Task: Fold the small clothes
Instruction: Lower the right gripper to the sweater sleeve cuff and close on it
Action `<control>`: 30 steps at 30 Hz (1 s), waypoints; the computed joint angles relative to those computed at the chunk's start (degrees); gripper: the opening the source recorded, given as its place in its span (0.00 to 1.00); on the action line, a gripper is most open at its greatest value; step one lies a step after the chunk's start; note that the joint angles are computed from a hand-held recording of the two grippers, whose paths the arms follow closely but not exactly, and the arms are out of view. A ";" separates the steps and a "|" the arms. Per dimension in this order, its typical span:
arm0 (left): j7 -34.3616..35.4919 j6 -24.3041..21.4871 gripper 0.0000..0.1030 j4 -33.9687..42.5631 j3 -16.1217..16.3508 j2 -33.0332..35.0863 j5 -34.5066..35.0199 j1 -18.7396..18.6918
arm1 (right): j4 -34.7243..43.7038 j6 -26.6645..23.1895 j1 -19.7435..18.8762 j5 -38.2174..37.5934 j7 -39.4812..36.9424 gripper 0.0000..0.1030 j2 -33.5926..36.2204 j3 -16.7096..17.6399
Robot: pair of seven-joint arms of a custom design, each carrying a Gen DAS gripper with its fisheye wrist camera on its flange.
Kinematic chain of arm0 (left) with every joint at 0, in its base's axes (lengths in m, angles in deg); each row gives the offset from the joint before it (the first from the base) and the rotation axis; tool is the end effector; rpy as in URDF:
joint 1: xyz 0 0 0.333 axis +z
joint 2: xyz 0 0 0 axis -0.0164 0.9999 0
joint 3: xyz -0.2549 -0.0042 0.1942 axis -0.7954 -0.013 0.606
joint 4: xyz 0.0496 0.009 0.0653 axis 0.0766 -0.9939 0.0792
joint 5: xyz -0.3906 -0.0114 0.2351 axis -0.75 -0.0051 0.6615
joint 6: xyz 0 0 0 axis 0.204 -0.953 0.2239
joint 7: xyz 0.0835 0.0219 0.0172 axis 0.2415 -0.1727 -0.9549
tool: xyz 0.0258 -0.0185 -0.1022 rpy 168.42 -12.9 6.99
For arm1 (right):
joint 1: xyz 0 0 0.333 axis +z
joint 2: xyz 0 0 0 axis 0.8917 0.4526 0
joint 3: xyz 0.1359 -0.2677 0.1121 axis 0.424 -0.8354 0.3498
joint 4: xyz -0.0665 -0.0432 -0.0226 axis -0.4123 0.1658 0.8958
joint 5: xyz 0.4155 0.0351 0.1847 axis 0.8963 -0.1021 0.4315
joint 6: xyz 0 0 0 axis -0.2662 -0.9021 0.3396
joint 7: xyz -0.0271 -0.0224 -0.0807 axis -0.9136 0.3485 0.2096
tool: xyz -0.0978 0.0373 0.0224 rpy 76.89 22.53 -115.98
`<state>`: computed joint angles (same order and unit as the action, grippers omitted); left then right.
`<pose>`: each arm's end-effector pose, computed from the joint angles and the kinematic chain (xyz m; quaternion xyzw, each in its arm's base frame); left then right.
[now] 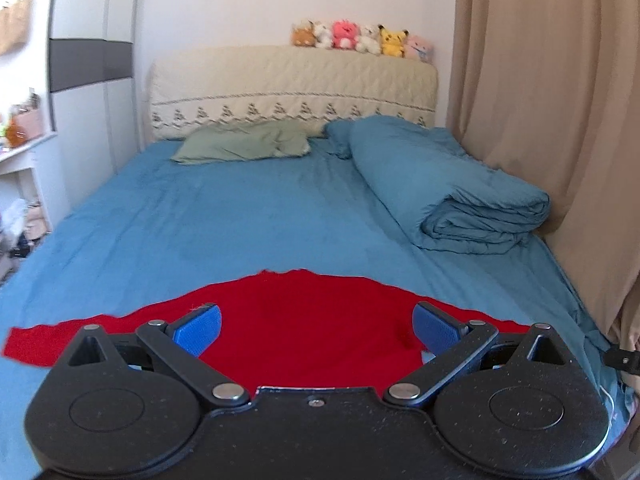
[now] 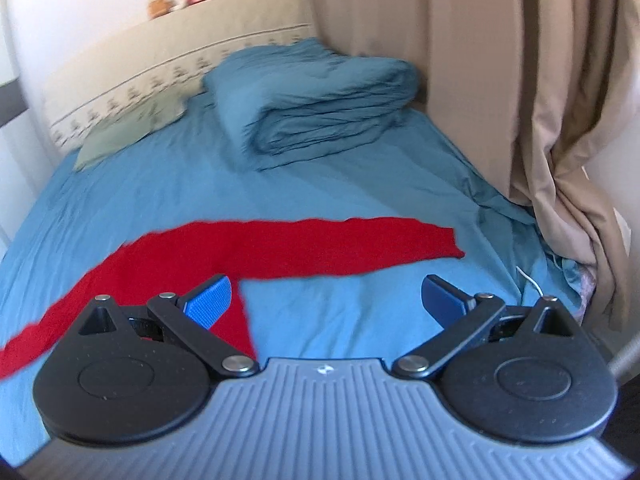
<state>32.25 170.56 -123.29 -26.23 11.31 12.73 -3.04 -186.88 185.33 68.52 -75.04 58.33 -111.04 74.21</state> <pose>0.3957 -0.2165 0.7148 -0.7020 0.5251 -0.3139 0.3645 0.4374 0.0538 0.6860 -0.5903 0.6790 -0.2538 0.3549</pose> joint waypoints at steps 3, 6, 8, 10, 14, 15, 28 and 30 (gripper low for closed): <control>-0.23 4.98 1.00 2.72 0.07 7.75 1.76 2.06 | 2.07 4.54 -2.43 -0.11 2.91 1.00 6.55 -0.30; -0.62 9.56 1.00 5.88 0.77 15.70 3.54 3.14 | 4.20 7.88 -5.21 -1.67 6.36 1.00 12.94 -0.08; -0.85 12.21 1.00 7.87 1.63 20.69 4.56 3.17 | 5.18 10.15 -6.74 -3.02 8.71 1.00 16.96 -0.05; -1.05 14.60 1.00 9.92 2.78 25.60 5.38 2.72 | 5.65 12.68 -8.06 -4.62 11.01 1.00 20.55 -0.08; -1.77 18.22 1.00 14.42 5.11 35.02 8.65 1.29 | 6.17 16.30 -9.93 -8.81 14.77 1.00 26.78 -0.28; -1.96 18.67 1.00 15.61 5.72 37.17 9.69 0.80 | 6.21 17.04 -10.11 -9.62 15.70 1.00 28.07 -0.43; 2.90 19.60 1.00 26.40 13.81 53.43 10.09 -6.45 | 10.67 26.77 -6.79 -0.74 18.23 0.80 42.70 -5.35; 3.66 19.28 1.00 27.25 14.57 54.82 9.22 -7.02 | 11.69 28.25 -6.55 -0.34 18.92 0.75 44.29 -5.62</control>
<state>35.91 189.84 -96.04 -11.66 66.13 21.94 -10.06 -175.19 213.58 61.98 -75.37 77.25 -66.75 68.59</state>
